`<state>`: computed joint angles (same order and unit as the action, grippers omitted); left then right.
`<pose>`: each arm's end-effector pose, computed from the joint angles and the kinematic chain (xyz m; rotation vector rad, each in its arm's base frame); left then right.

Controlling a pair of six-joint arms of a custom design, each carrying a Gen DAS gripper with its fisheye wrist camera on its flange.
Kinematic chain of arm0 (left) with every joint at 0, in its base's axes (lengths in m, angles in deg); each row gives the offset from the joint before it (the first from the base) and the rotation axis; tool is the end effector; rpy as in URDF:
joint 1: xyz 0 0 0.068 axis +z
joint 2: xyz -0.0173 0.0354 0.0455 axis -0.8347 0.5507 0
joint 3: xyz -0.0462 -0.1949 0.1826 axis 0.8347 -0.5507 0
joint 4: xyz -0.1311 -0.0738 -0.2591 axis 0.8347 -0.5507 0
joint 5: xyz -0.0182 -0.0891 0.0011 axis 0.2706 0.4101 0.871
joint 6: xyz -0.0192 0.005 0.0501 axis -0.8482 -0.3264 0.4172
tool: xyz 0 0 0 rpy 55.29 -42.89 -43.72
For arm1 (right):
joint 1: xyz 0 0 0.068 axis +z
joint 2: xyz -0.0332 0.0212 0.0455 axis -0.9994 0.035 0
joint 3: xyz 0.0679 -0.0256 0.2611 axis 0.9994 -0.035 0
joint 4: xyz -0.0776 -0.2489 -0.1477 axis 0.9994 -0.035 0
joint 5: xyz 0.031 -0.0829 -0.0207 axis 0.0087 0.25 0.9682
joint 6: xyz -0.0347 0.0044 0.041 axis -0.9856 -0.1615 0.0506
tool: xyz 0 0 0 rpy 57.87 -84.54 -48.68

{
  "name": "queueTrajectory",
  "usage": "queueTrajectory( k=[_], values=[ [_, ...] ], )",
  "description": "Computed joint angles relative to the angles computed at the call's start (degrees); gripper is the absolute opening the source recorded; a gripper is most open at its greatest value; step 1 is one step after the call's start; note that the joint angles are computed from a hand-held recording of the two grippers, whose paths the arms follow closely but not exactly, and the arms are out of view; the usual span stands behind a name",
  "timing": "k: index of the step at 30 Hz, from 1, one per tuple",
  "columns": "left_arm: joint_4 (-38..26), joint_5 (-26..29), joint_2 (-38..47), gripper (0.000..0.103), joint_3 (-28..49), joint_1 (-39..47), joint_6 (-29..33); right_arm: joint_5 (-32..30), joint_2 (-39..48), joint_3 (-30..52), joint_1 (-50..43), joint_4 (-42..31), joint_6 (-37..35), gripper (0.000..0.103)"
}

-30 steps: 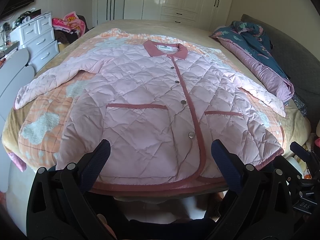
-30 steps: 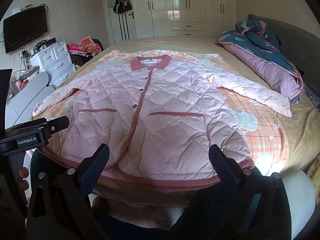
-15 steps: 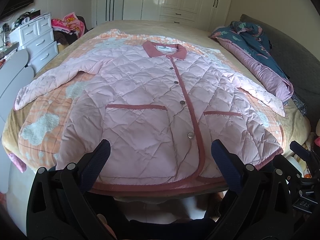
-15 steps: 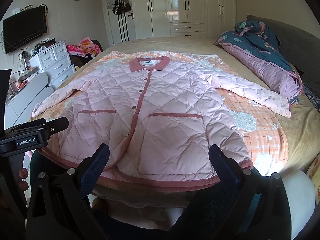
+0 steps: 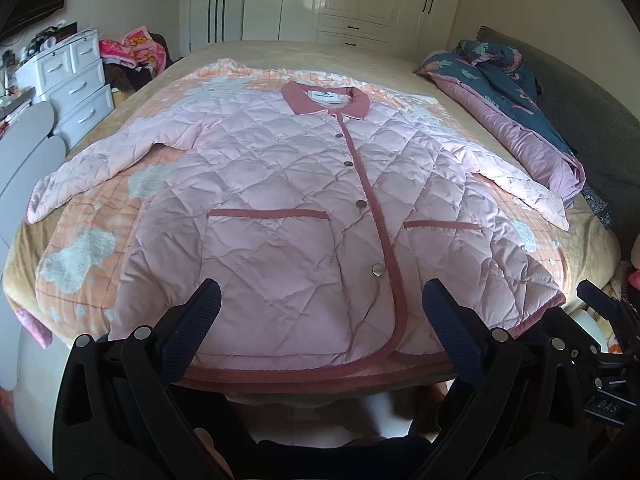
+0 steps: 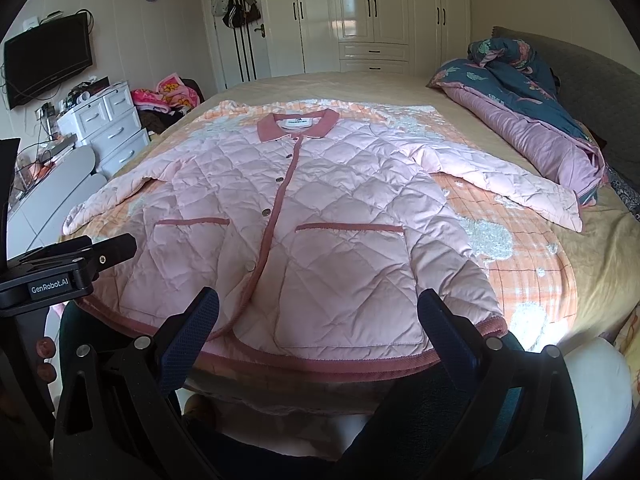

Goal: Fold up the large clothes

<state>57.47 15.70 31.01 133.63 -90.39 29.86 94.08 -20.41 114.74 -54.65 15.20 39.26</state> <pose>0.2594 -0.1616 0.2109 -0.0099 2.3932 -0.1651 0.2285 0.1390 0.2021 -0.1251 2.3071 0.1567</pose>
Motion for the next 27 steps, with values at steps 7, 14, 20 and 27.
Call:
queueTrajectory(
  k=[7,14,20,27],
  values=[
    [0.6,0.4,1.5,0.095,0.8,-0.3,0.4,-0.8,1.1,0.6,-0.5,0.5,-0.5,0.099],
    [1.3,2.1,3.1,0.095,1.8,1.5,1.2,-2.8,4.7,3.5,-1.9,1.2,-1.3,0.099],
    [2.0,3.8,6.4,0.095,4.6,4.3,2.5,-3.7,8.9,7.0,-3.0,1.5,-2.1,0.099],
    [2.8,4.6,11.1,0.095,9.2,6.7,3.6,-6.2,14.6,12.5,-6.0,2.1,-4.0,0.099]
  ],
)
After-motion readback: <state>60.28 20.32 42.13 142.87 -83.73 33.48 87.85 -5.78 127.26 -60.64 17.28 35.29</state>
